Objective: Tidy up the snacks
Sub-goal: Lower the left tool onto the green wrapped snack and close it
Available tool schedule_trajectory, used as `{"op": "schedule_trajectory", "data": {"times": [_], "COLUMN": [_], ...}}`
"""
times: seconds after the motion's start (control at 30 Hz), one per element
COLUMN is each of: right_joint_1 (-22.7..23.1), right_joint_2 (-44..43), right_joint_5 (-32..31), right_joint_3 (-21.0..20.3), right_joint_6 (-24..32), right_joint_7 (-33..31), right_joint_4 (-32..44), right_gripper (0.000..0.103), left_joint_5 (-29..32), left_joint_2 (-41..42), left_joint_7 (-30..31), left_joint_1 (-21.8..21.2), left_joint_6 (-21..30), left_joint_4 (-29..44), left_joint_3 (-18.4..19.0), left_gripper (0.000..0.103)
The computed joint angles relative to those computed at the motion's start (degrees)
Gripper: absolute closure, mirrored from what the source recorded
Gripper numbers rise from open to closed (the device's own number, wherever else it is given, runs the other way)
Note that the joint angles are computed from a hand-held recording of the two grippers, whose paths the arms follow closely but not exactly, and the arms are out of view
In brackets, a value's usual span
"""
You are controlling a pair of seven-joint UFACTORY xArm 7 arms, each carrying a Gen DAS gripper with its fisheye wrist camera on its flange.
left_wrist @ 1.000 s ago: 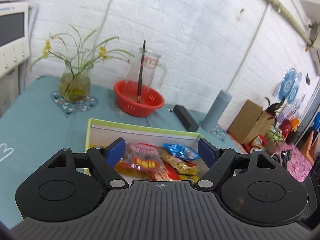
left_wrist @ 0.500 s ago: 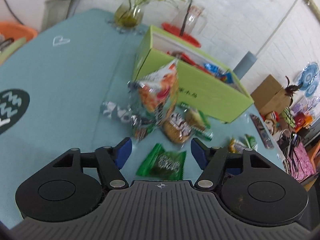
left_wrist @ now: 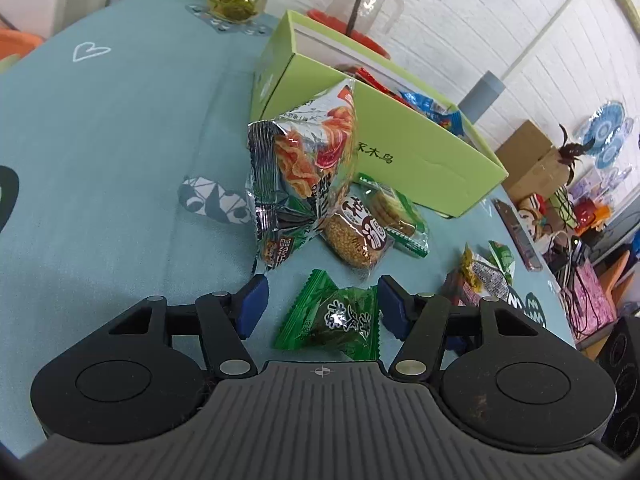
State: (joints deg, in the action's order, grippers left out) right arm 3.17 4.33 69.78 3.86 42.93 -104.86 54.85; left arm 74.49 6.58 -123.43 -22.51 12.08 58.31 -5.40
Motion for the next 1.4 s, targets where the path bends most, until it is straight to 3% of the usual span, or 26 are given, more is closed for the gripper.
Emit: {"op": "schedule_trajectory", "data": {"times": [0.2,0.33,0.37,0.47,0.53,0.73,0.93,1.03,1.17,1.3,1.37,1.4], "right_joint_1": [0.6,0.6,0.8,0.9,0.5,-2.6,-4.3,-5.1,-4.7,-4.5,-4.3,-4.2], "right_joint_2": [2.6,2.2,1.9,0.6,0.2,-6.3,-7.7,-8.3,-10.4,-9.7,-9.4,-9.5], "right_joint_5": [2.0,4.4,5.3,7.5,6.3,4.6,5.6,5.4,5.4,3.7,3.0,3.3], "right_joint_3": [1.0,1.5,1.6,1.3,0.6,-3.6,-6.3,-6.9,-6.9,-7.2,-6.9,-6.8], "right_joint_6": [-1.2,-3.2,-4.2,-5.1,-4.1,0.8,3.7,4.9,3.2,4.5,4.0,3.4], "right_joint_7": [4.1,2.7,1.6,-1.5,0.2,-2.2,-1.5,-0.7,-4.7,-5.1,-5.4,-6.2], "right_joint_4": [2.9,2.1,1.8,0.5,0.3,-6.6,-8.6,-8.8,-10.7,-9.5,-9.2,-9.5], "right_gripper": [0.001,0.004,0.007,0.042,0.047,0.045,0.039,0.037,0.032,0.034,0.042,0.054], "left_joint_5": [0.0,0.3,0.1,-0.9,-2.8,-2.9,-10.3,-11.1,-11.3,-12.1,-12.8,-13.1], "left_joint_2": [0.1,0.2,0.4,1.3,1.3,1.4,2.3,1.1,0.6,1.6,2.1,2.4], "left_joint_7": [0.4,0.2,0.5,1.7,2.8,0.4,8.8,10.6,13.6,15.0,15.5,15.6], "left_joint_1": [0.3,0.0,-0.1,-0.5,-0.9,-5.1,-8.1,-9.7,-9.9,-9.9,-9.8,-9.8], "left_joint_6": [-1.2,-0.4,-0.1,-0.3,-1.2,-0.5,5.7,10.7,13.0,11.7,10.3,9.4], "left_joint_4": [-0.2,0.0,0.3,1.1,0.9,1.0,3.3,3.5,3.8,4.3,4.4,4.3], "left_joint_3": [0.4,0.2,0.1,0.0,-0.1,-1.7,-3.1,-3.3,-4.2,-4.2,-3.9,-3.6], "left_gripper": [0.060,0.060,0.060,0.071,0.075,0.076,0.065,0.050,0.049,0.052,0.058,0.061]}}
